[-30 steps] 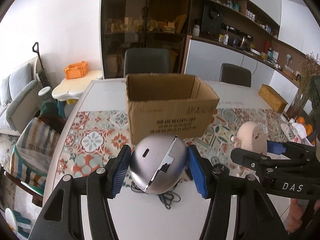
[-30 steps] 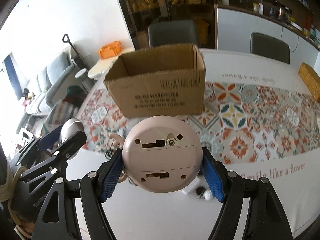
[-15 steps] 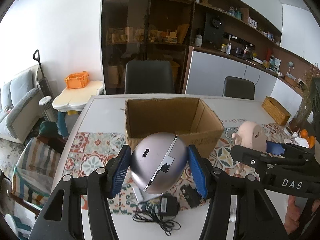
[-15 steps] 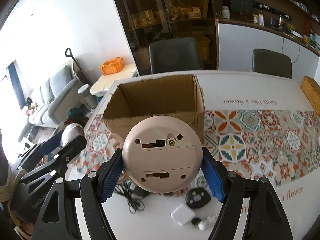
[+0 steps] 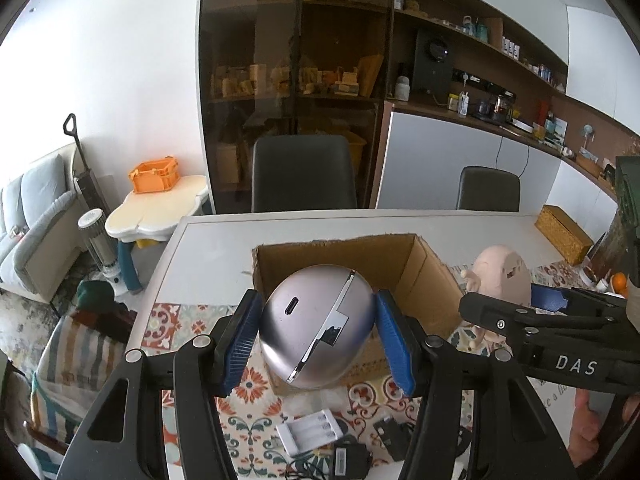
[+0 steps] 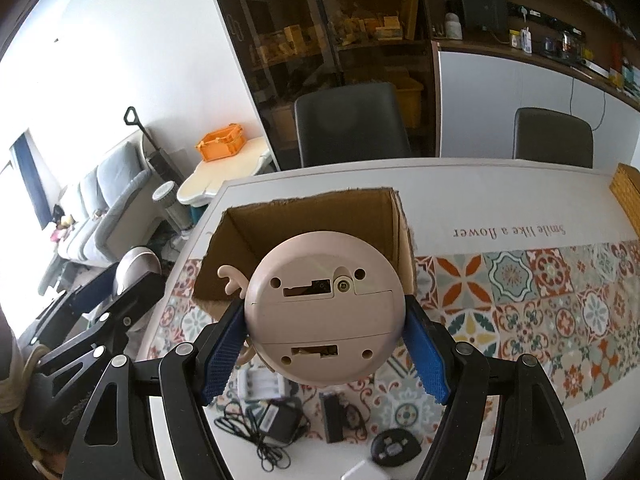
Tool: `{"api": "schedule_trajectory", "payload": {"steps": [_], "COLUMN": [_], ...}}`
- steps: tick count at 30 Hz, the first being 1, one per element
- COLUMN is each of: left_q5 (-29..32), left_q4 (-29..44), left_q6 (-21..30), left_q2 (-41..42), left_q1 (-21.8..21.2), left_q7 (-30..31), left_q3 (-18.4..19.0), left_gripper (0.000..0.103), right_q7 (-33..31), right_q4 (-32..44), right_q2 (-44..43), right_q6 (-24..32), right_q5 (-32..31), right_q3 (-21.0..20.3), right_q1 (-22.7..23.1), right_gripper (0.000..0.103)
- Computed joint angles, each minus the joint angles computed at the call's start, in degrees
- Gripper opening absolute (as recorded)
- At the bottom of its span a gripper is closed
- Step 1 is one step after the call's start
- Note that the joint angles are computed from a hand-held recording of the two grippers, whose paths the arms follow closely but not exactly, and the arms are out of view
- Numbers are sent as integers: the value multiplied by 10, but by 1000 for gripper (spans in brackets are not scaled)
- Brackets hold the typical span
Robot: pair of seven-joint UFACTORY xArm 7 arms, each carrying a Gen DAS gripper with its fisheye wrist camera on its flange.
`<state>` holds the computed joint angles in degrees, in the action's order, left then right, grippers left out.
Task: Organize rigid objects
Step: 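Carry the pink device into the box and open the right tool while the left tool carries the silver gadget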
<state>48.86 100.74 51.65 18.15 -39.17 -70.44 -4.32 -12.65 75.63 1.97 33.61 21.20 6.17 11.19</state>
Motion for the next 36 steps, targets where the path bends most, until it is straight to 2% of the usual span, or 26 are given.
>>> {"api": "schedule_trajectory", "payload": {"steps": [7, 14, 21, 25, 29, 33, 36], "left_q5": [-52, -123, -201, -230, -224, -189, -155], "left_q4": [61, 155, 248, 287, 284, 237, 212], "left_q6": [7, 49, 99, 129, 140, 137, 151], "left_q2": [45, 111, 179, 208, 206, 174, 153], "left_q1": [15, 18, 25, 23, 12, 0, -11], "left_q7": [54, 121, 186, 198, 187, 163, 141], "left_q3": [10, 28, 43, 54, 69, 79, 82], "left_gripper": [57, 57, 57, 58, 65, 77, 80], "right_q7": [32, 52, 76, 86, 90, 93, 90], "right_q4": [88, 174, 265, 297, 314, 330, 344], "right_q2": [63, 126, 196, 222, 238, 252, 263], "right_q6": [36, 76, 143, 167, 181, 194, 203], "right_q5": [-51, -98, -118, -129, -136, -137, -138], "right_q3": [1, 5, 4, 2, 1, 3, 5], "right_q1": [-1, 3, 5, 7, 8, 9, 12], "right_gripper": [75, 75, 75, 75, 75, 75, 75]}}
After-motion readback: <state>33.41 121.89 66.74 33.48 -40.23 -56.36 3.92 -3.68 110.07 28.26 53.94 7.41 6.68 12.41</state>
